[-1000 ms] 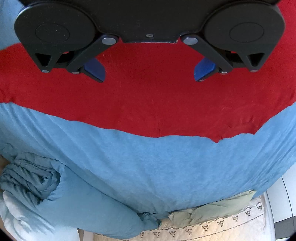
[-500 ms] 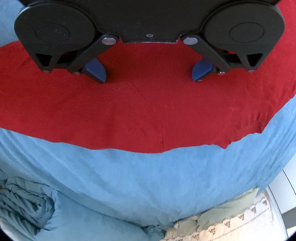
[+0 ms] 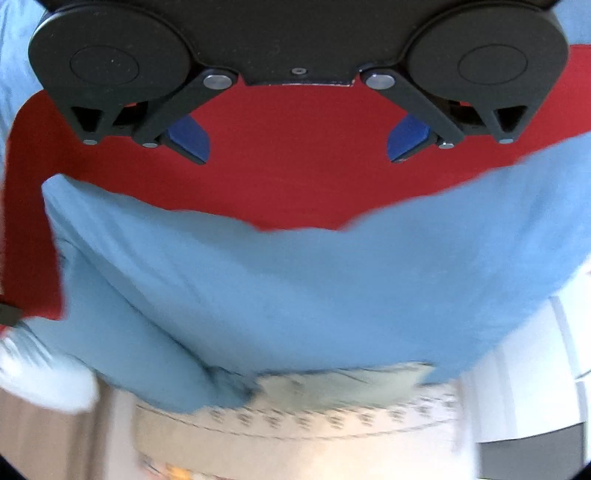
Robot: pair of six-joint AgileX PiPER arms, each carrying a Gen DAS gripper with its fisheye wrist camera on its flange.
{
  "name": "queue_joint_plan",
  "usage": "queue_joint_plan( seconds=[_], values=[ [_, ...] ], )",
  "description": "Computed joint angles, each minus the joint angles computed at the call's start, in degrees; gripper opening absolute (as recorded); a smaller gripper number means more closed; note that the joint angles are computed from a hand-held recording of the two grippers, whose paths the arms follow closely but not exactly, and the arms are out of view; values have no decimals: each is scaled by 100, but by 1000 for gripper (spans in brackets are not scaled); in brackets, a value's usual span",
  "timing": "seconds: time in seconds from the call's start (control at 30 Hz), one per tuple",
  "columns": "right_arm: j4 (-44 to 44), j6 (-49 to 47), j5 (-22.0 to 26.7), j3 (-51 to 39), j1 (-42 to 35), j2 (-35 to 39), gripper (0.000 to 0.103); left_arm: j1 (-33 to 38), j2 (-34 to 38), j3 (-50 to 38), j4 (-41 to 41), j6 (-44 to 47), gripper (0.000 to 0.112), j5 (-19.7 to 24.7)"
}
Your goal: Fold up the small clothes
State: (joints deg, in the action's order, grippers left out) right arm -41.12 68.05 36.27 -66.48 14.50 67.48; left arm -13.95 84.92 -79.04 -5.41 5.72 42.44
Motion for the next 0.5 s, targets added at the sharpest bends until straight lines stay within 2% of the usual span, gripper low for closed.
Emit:
queue_joint_plan(
  seconds=[0.1, 0.17, 0.3, 0.37, 0.5],
  values=[
    [-756, 922, -485, -465, 1150, 1132, 20, 1059, -246, 314, -691, 995, 103, 92],
    [-830, 1069, -737, -769, 1652, 1976, 20, 1745, -297, 572, -1131, 1673, 103, 192],
    [-708, 907, -576, -1403, 2457, 3509, 20, 2738, -172, 969, -1807, 2762, 103, 322],
    [-922, 1215, -459, -1539, 2788, 3914, 20, 3092, -61, 1097, -2096, 3187, 103, 373],
    [-1843, 2089, -284, -1449, 3255, 4035, 20, 3591, 56, 1306, -2845, 3945, 103, 357]
  ],
)
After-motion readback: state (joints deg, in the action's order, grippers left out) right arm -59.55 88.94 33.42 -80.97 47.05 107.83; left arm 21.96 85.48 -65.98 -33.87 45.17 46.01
